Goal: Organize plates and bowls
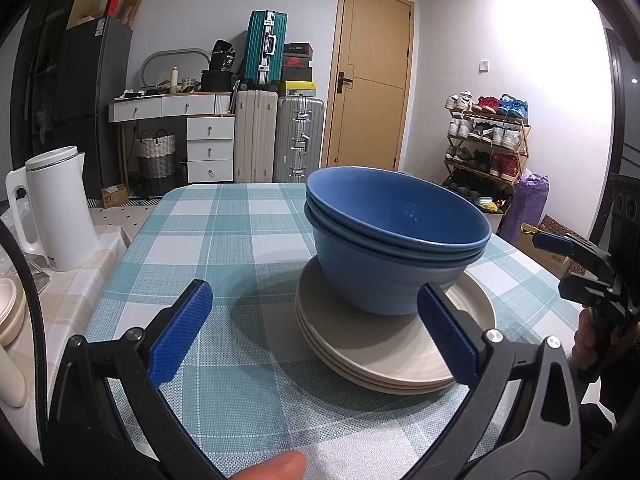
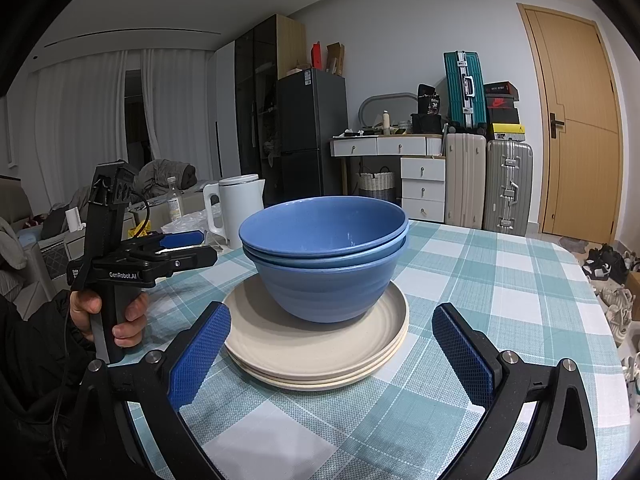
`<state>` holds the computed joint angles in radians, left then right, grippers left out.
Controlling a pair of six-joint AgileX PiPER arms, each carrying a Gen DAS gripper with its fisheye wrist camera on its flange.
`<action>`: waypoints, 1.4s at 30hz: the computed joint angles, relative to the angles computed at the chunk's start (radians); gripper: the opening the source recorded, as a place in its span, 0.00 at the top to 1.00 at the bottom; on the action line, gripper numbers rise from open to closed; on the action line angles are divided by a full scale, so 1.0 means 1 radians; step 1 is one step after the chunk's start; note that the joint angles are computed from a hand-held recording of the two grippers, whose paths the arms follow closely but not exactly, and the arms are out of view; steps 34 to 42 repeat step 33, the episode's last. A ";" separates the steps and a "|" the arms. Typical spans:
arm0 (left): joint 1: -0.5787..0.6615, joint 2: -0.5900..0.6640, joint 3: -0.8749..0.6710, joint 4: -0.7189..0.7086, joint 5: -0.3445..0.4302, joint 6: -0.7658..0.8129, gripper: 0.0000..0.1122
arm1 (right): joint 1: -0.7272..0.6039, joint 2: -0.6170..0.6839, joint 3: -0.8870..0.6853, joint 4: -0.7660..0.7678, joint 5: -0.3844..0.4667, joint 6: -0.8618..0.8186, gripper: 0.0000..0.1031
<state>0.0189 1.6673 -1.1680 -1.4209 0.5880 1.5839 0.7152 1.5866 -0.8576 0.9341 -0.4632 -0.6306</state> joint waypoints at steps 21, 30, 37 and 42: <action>-0.001 0.002 0.002 -0.008 -0.001 0.010 0.09 | 0.000 0.001 -0.002 0.003 0.001 -0.002 0.00; -0.001 0.002 0.003 -0.012 -0.002 0.014 0.09 | 0.000 0.001 -0.003 0.004 0.002 -0.003 0.00; -0.001 0.007 -0.002 -0.009 -0.007 0.008 0.09 | 0.000 -0.001 -0.002 0.006 0.003 -0.005 0.00; -0.001 0.007 -0.002 -0.009 -0.007 0.008 0.09 | 0.000 -0.001 -0.002 0.006 0.003 -0.005 0.00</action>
